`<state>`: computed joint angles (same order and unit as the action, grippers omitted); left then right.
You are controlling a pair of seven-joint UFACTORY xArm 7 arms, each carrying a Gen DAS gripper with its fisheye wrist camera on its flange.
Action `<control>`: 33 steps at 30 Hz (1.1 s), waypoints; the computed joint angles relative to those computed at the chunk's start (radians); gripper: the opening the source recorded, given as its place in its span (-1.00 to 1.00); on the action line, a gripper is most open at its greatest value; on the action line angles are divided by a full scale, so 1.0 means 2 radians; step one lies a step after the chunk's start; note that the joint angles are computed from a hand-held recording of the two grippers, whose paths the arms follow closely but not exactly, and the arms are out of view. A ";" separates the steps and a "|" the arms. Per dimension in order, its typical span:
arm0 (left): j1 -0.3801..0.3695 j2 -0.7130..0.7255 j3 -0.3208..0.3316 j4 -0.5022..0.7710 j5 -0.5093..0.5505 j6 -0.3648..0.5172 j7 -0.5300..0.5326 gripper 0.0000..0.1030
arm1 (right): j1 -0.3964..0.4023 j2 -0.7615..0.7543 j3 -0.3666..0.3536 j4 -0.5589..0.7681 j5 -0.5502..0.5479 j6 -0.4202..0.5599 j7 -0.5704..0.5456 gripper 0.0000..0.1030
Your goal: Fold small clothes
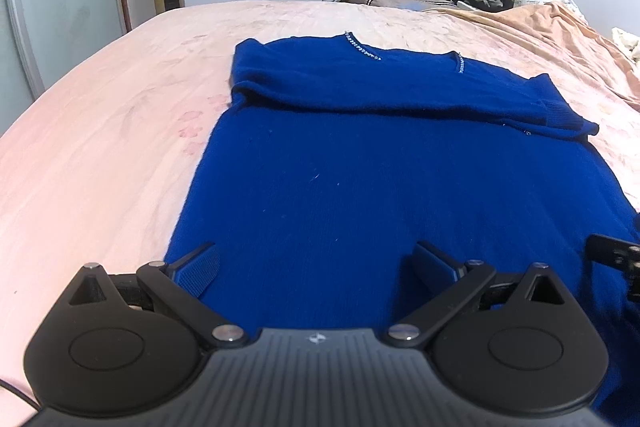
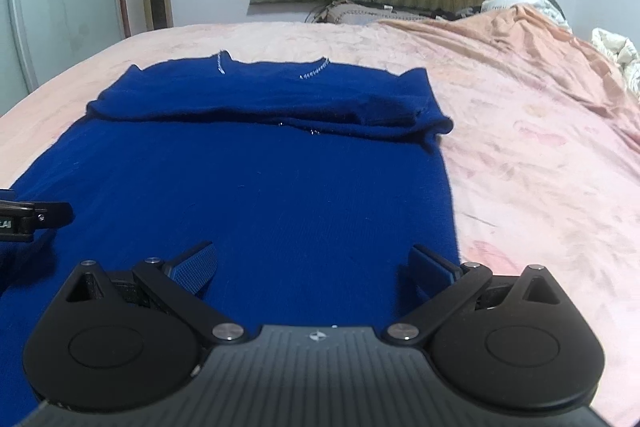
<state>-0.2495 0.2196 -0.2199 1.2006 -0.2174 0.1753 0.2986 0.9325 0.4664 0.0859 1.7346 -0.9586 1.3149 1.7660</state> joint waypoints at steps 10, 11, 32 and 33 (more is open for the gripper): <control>-0.001 -0.024 0.005 -0.029 0.006 -0.005 0.011 1.00 | 0.022 -0.013 0.012 -0.003 -0.014 0.030 -0.012 1.00; -0.001 -0.026 0.006 -0.032 0.005 -0.005 0.012 1.00 | 0.023 -0.014 0.013 -0.003 -0.014 0.029 -0.013 1.00; 0.015 -0.116 0.045 -0.090 -0.217 0.069 0.266 1.00 | 0.009 -0.066 0.048 -0.066 -0.023 -0.038 0.012 0.99; 0.014 -0.118 0.049 -0.091 -0.223 0.074 0.270 1.00 | 0.009 -0.066 0.049 -0.066 -0.018 -0.038 0.010 0.99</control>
<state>-0.2207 -0.0173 -0.1213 1.0185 -0.6642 0.3223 0.8395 0.9496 0.3340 0.1841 1.6033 -0.9951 1.2398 1.7851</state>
